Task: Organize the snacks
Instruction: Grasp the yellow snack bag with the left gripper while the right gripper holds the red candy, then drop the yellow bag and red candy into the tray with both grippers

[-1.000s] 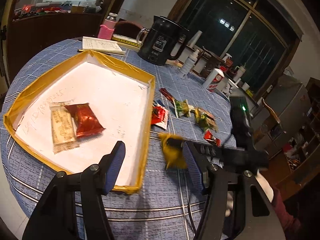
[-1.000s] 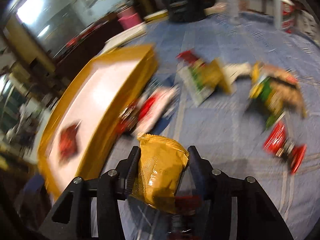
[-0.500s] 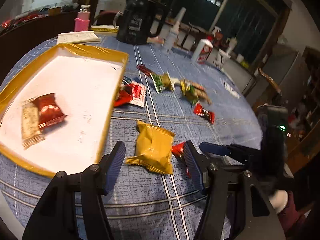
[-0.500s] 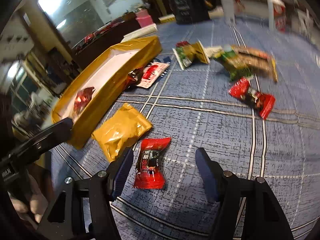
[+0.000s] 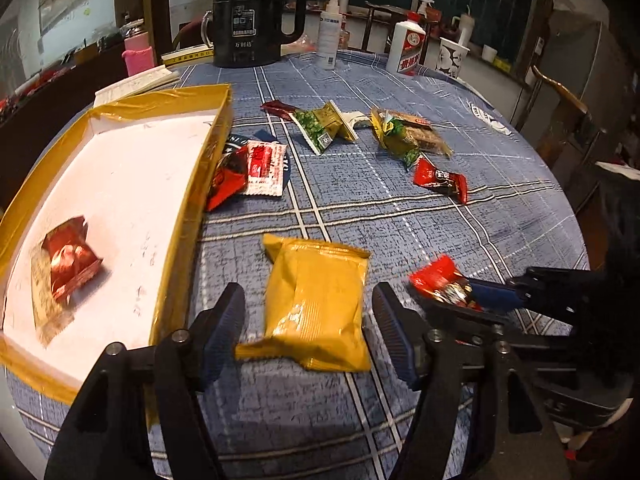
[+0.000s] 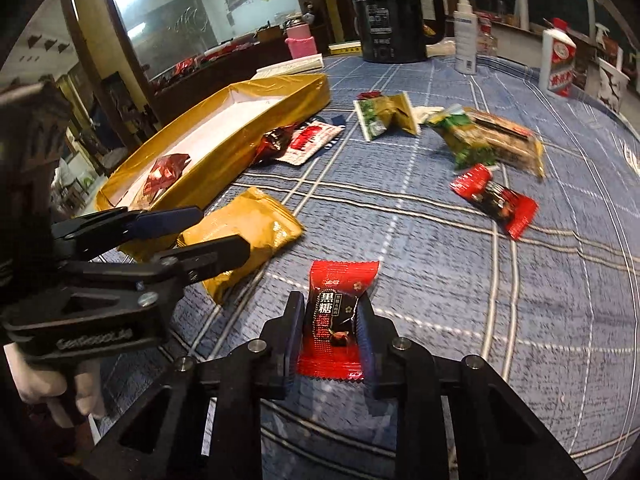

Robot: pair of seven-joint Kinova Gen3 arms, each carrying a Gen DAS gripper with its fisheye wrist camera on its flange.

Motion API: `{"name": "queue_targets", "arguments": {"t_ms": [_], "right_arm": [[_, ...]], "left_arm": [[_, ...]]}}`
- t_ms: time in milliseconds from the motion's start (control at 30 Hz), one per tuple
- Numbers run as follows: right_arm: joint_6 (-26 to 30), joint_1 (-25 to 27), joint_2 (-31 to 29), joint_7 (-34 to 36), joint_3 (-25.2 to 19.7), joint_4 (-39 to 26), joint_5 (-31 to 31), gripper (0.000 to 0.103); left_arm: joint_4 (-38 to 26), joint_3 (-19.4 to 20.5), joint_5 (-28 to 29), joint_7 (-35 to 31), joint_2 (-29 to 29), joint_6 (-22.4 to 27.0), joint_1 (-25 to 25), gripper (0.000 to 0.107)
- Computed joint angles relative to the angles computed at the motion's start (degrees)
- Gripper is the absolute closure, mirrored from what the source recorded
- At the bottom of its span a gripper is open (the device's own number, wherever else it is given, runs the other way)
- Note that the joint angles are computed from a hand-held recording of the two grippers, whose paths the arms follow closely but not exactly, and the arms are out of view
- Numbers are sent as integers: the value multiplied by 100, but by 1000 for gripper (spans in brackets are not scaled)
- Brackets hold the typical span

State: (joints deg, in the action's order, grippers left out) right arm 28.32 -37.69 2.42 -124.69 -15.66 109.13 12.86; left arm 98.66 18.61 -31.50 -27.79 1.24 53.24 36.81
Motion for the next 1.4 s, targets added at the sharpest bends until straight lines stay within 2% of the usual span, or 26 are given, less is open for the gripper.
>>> {"name": "queue_targets", "arguments": {"t_ms": [100, 200, 267, 367, 400, 600, 667, 700, 867, 1033, 1200, 1267, 1400], "right_arm": [[-138, 152, -95, 432, 29, 128, -469, 78], [-203, 219, -149, 599, 22, 204, -639, 77], [-239, 239, -171, 632, 10, 239, -675, 77], [-269, 253, -166, 628, -3, 244, -687, 77], [-278, 262, -167, 652, -1, 248, -714, 77], [-250, 279, -178, 692, -10, 240, -807, 77], [-248, 285, -179, 762, -13, 238, -890, 77], [-253, 278, -179, 767, -22, 239, -899, 77], [-291, 202, -212, 622, -76, 251, -742, 78], [-413, 168, -331, 647, -127, 215, -702, 78], [-585, 172, -342, 1161, -127, 138, -1195, 78], [-522, 141, -236, 1148, -158, -10, -1190, 78], [-398, 10, 25, 1157, -182, -373, -1228, 78]], "left_arm": [[-172, 34, -186, 3, 173, 238, 105, 41], [-138, 51, -443, 69, 156, 227, 281, 41], [-209, 112, -655, -26, 249, 410, 424, 41], [-444, 33, -587, -284, 515, 724, 536, 41], [-498, -116, -486, -438, 596, 755, 620, 41], [-259, -246, 63, -783, 412, 70, 281, 41], [-228, -280, -49, -664, 404, 59, 371, 57], [-158, -262, -17, -664, 337, -48, 329, 63], [259, -235, 387, -520, -106, -692, 33, 64], [755, -91, 511, -178, -915, -1268, -434, 64], [1121, 234, 252, 418, -1739, -1023, -1137, 64], [1252, 323, 250, 524, -1989, -900, -1415, 63], [1620, -49, 648, 347, -2453, -885, -1761, 64]]}}
